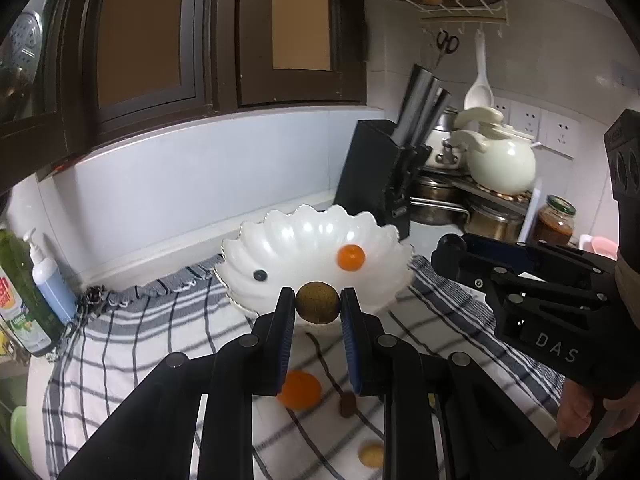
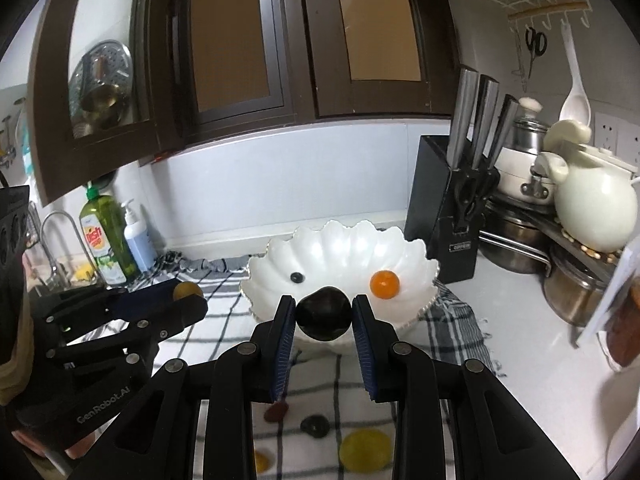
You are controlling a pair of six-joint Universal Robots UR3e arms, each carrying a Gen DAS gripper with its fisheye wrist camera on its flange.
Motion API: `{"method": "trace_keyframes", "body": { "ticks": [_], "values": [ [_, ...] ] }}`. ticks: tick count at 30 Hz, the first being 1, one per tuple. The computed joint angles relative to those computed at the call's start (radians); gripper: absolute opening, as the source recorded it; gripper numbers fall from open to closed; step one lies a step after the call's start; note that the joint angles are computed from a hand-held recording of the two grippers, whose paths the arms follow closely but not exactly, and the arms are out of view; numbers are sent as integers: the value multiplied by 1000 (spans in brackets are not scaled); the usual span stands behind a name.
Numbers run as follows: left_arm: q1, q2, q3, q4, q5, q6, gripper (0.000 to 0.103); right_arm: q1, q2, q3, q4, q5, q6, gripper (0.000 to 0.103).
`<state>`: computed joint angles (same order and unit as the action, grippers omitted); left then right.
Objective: Organize fruits
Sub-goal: 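Lift both plums and carry them over the white bowl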
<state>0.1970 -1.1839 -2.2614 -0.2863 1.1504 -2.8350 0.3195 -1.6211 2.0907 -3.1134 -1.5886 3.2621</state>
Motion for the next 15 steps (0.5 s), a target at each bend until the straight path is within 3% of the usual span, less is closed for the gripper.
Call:
{"method": "trace_keyframes", "body": {
  "ticks": [8, 15],
  "values": [
    [-55, -193, 206, -4, 70, -7, 24, -34, 128, -192, 75, 44, -25, 31],
    [-88, -387, 442, -112, 109, -32, 24, -64, 242, -378, 219, 55, -27, 31]
  ]
}}
